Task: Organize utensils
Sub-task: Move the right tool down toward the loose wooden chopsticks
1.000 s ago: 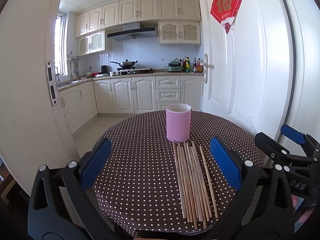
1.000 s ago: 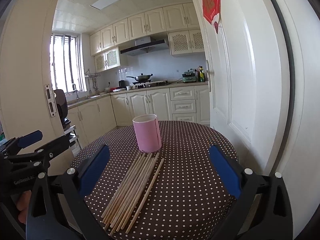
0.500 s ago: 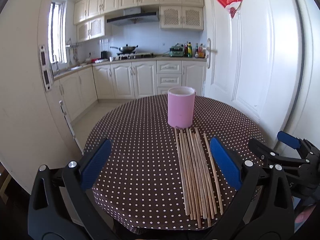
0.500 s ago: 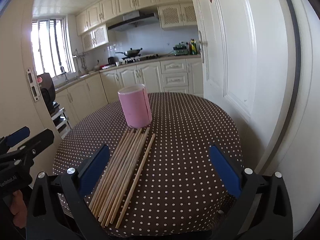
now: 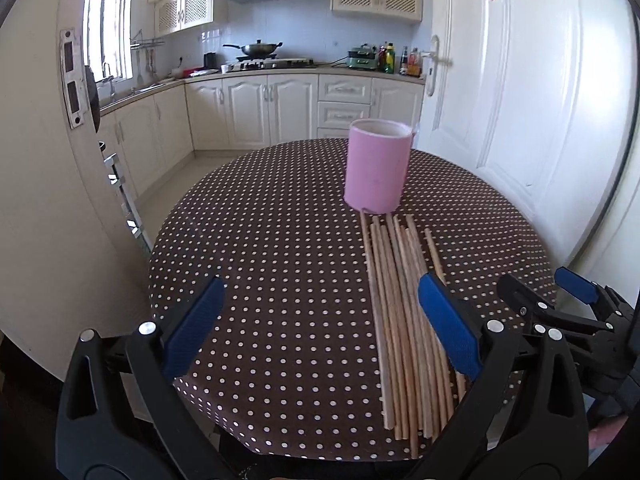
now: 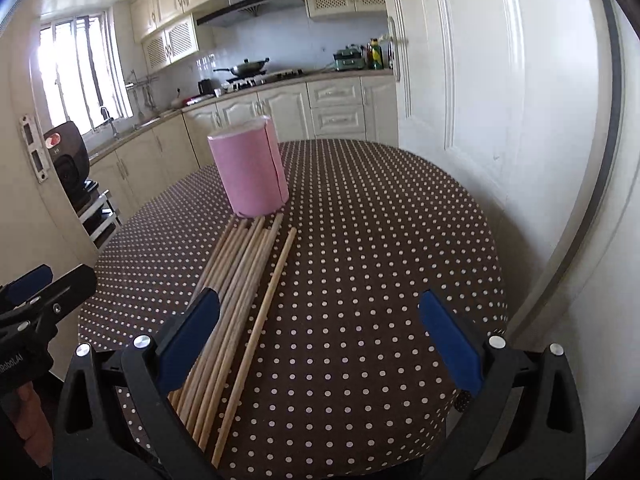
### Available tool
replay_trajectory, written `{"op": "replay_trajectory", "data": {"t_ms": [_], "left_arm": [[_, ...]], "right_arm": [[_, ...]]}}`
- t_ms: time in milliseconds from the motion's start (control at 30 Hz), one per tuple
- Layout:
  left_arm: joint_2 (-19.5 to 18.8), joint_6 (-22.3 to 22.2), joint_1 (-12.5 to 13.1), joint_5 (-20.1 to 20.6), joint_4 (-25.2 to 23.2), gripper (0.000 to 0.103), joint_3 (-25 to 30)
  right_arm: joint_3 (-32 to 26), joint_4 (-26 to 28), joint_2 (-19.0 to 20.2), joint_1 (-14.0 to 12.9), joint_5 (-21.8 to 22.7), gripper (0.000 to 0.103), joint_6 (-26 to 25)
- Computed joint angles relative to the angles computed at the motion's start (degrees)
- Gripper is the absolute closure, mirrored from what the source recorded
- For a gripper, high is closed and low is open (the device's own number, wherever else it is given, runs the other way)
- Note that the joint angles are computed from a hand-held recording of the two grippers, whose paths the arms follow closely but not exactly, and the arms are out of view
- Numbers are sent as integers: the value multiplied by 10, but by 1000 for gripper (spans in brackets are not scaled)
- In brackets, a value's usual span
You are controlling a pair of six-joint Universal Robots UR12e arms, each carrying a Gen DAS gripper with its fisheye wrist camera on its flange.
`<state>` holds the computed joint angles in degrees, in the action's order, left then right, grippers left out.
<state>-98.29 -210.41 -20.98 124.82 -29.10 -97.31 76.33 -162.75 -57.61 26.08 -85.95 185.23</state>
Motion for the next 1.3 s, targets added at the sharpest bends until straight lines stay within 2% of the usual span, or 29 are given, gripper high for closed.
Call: {"op": "replay_trajectory", "data": {"t_ms": [467, 867, 1033, 1300], "left_arm": [[-9, -34, 20, -39, -69, 8, 14], [-21, -35, 42, -91, -90, 8, 27], [-29, -31, 51, -112, -97, 8, 34], [-45, -28, 65, -140, -118, 8, 55]], "right_arm": [[-37, 53, 25, 5, -15, 7, -4], [-71, 75, 50, 19, -68, 7, -37], [-89, 98, 60, 18, -61, 21, -41], [-109, 126, 68, 17, -45, 26, -47]]}}
